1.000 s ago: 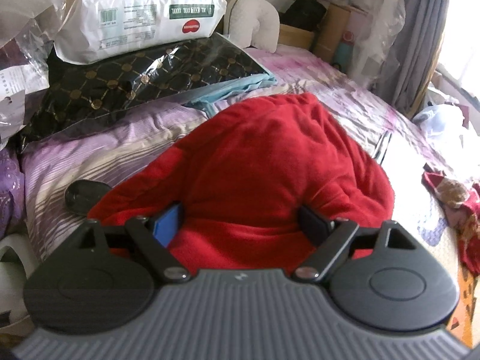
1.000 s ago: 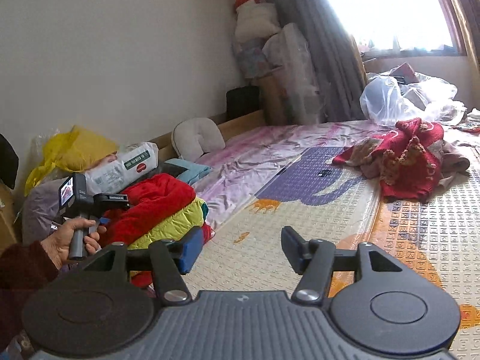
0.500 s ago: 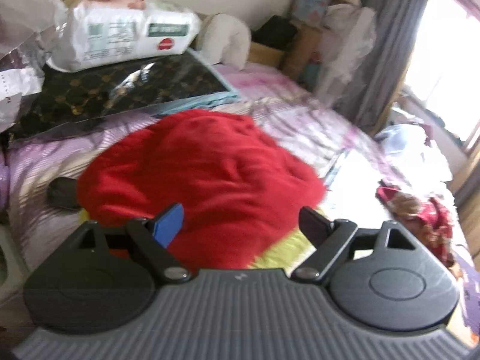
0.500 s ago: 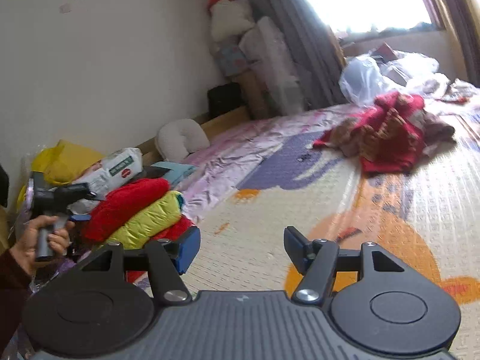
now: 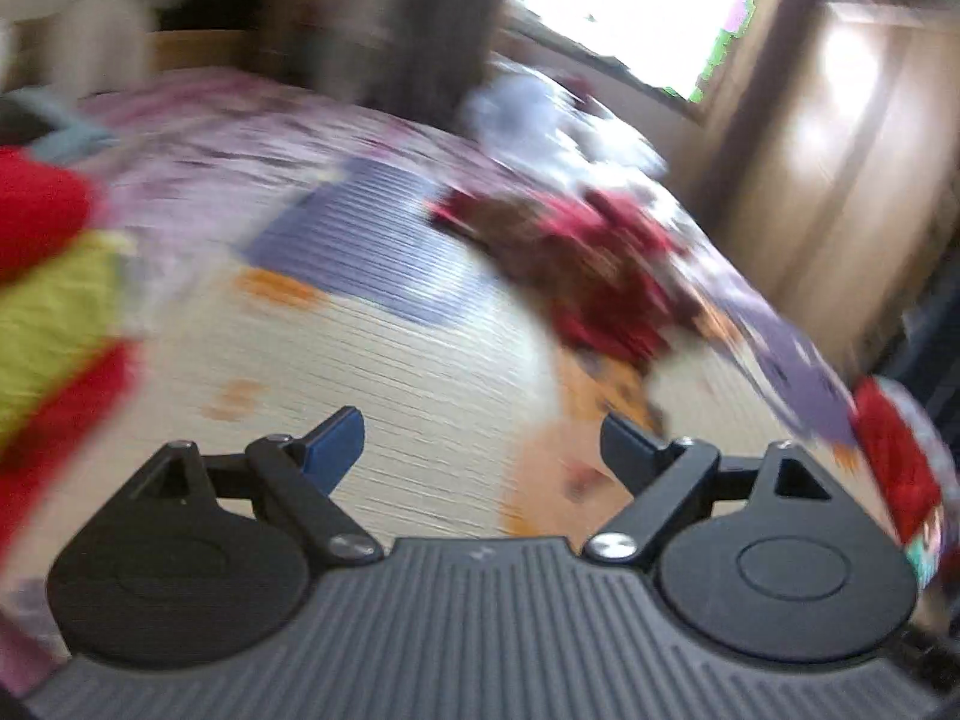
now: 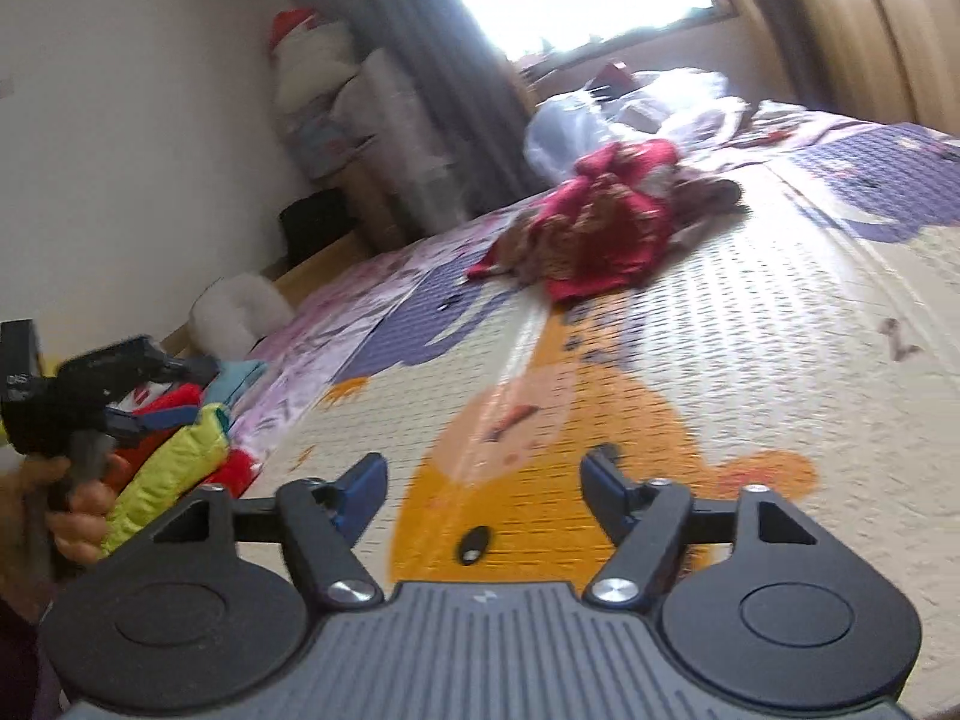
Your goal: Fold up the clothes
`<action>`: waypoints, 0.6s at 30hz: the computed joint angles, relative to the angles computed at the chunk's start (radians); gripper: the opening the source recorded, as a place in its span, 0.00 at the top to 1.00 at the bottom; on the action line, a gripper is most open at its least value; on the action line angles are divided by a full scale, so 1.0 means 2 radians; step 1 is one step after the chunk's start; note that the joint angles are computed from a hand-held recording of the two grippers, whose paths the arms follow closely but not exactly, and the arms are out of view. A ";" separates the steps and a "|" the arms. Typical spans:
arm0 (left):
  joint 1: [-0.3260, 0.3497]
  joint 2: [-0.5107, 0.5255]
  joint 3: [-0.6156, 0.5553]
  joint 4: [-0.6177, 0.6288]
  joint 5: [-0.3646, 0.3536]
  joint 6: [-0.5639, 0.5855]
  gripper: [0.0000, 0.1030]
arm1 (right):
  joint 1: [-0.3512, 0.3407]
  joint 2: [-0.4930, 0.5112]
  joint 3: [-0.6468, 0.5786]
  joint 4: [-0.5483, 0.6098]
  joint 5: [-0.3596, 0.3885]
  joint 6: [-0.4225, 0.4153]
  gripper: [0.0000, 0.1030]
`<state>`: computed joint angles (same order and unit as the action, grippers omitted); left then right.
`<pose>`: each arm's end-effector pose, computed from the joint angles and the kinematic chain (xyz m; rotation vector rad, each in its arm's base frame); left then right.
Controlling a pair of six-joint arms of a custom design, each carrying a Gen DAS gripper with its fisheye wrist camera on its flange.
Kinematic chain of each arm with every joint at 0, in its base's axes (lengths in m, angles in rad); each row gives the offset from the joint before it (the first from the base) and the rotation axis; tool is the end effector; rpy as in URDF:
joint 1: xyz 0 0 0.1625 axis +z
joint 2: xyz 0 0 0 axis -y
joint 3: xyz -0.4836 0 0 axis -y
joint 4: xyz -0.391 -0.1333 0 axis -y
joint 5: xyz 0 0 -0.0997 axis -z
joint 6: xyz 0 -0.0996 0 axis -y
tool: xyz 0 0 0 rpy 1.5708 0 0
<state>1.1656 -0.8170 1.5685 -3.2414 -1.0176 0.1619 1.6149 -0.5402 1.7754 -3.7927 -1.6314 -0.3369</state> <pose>-0.1229 -0.7574 0.2760 0.3509 2.4201 -1.2730 0.1572 -0.6751 0.0704 0.4523 -2.5701 1.3765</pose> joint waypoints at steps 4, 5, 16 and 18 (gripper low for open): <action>-0.008 0.047 -0.031 0.054 -0.035 -0.043 0.14 | -0.016 -0.018 0.030 -0.020 0.018 0.002 0.18; -0.009 0.054 -0.033 0.055 -0.040 -0.045 0.14 | -0.019 -0.023 0.037 -0.029 0.021 -0.001 0.15; -0.026 0.117 -0.055 0.037 0.056 -0.008 0.10 | -0.063 -0.081 0.100 -0.088 0.029 -0.034 0.01; -0.031 0.120 -0.061 0.040 0.061 -0.017 0.06 | -0.074 -0.087 0.107 -0.101 0.031 -0.017 0.01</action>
